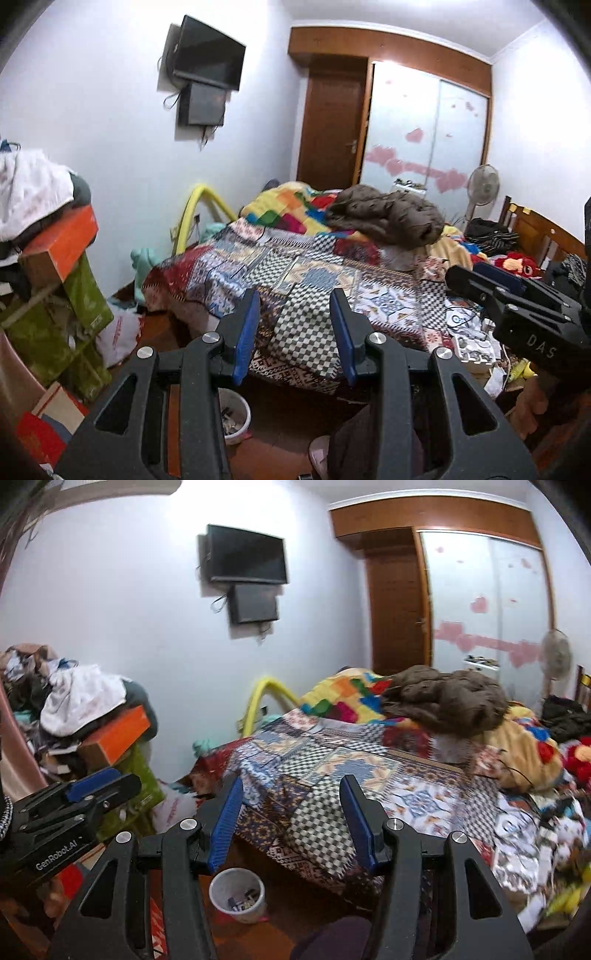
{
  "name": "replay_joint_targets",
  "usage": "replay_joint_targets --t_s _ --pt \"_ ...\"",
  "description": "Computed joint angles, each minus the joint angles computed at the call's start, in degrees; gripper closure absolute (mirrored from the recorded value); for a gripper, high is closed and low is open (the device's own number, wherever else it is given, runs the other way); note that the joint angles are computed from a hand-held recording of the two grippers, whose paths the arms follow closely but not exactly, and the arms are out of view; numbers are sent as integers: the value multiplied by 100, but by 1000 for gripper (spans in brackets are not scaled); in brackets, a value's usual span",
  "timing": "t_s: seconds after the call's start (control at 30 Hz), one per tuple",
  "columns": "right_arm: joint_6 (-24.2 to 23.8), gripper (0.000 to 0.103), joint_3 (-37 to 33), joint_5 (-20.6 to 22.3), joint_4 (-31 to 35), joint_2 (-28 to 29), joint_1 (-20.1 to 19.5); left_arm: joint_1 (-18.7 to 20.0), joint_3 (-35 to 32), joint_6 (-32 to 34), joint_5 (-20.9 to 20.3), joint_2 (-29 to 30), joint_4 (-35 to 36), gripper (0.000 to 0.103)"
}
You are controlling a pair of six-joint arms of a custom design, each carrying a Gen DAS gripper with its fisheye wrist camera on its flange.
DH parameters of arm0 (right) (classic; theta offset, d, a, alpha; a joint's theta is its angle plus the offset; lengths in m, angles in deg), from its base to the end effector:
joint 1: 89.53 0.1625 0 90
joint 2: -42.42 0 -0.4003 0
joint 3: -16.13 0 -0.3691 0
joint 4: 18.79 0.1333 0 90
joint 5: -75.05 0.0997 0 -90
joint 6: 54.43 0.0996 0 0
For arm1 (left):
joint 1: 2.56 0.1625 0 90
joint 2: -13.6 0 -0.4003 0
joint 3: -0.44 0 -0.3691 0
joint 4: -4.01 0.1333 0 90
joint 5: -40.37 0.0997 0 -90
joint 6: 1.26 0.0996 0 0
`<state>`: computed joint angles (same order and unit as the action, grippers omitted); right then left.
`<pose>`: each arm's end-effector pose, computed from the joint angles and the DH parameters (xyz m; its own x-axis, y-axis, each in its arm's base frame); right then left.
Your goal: Collect trash
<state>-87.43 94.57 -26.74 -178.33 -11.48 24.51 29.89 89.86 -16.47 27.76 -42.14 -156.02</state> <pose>0.3928 -0.6034 0.3342 -0.6422 -0.5755 0.5063 -0.7605 0.3963 -0.5143 -0.4043 -0.5302 0.3302 -0.7624 -0.2351 -0.6029 0.4971 0.3839 -0.7782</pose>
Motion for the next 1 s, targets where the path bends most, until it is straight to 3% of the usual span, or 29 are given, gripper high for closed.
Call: replay_joint_targets --t_s 0.07,0.13,0.2,0.3,0.37,0.4,0.43,0.63,1.0 --pt "43 46 242 -133 -355 -150 17 -110 103 213 88 18 -308 58" --pt "30 28 464 -213 -746 -259 37 -189 208 401 101 9 -577 45" --pt "14 20 688 -296 -1168 -382 65 -264 302 388 144 -23 -617 36" --pt "26 12 927 -404 -1660 -485 116 -355 438 468 239 -60 -718 30" --pt "110 4 990 -480 -1758 -526 139 -401 524 356 278 -106 -631 20" --pt "201 2 1032 -538 -1846 -540 146 -428 549 486 317 -81 -836 11" --pt "275 2 1110 -593 -1961 -579 140 -455 554 752 347 -22 -1196 8" --pt "261 0 1209 -1224 -2602 -483 245 -532 666 1032 371 -17 -1519 8" --pt "207 0 1392 -1137 -2296 -679 215 -559 861 474 280 -190 -1026 8"
